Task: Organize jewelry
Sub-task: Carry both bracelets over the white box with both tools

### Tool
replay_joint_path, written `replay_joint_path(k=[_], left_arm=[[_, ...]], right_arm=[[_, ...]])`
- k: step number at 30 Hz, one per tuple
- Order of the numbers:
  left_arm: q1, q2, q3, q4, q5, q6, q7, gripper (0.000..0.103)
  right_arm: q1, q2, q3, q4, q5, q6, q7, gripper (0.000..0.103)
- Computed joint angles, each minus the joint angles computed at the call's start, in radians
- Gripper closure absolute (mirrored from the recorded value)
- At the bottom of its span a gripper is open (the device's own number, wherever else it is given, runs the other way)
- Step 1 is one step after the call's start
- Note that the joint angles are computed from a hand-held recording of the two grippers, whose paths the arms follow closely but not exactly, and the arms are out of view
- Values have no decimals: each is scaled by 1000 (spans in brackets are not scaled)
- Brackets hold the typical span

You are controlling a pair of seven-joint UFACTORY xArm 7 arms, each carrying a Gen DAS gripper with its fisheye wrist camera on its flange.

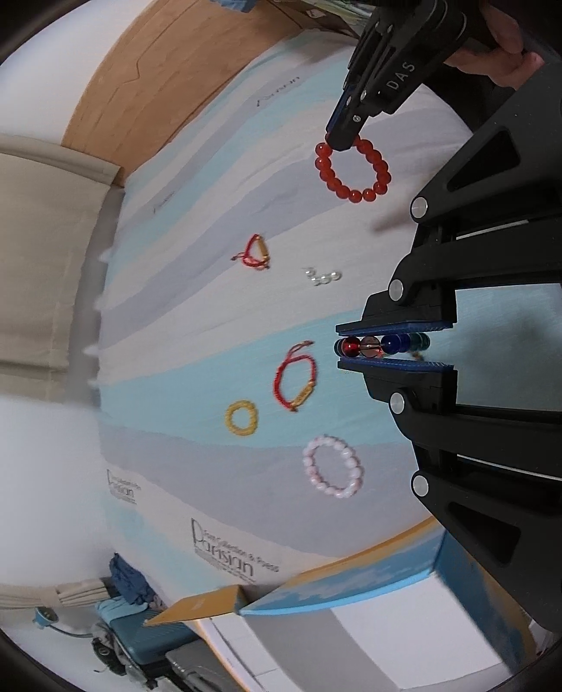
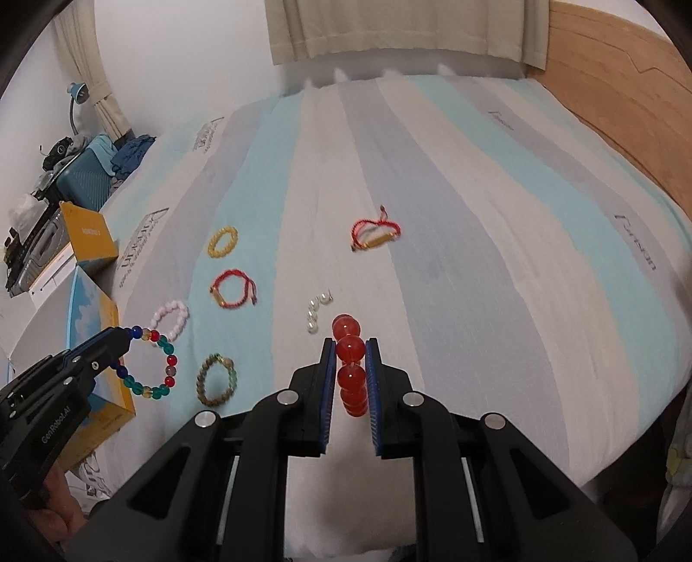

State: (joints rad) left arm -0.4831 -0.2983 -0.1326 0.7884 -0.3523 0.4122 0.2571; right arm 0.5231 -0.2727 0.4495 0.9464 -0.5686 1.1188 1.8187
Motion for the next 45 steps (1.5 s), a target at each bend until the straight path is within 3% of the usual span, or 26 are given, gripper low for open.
replay_joint_path(k=[9, 16, 35, 45], left_arm=[[27, 21, 26, 31, -8, -9, 43, 94], [62, -10, 63, 29, -37, 1, 83, 94], [216, -90, 176, 20, -26, 55, 130, 94], [332, -86, 235, 28, -23, 79, 145, 94]], right_arm=[[-8, 89, -24, 111, -68, -2, -59, 90], [38, 205, -57, 254, -144, 20, -98, 90], [288, 579, -234, 747, -224, 64, -282, 90], [425, 858, -339, 1172, -183, 112, -464, 90]])
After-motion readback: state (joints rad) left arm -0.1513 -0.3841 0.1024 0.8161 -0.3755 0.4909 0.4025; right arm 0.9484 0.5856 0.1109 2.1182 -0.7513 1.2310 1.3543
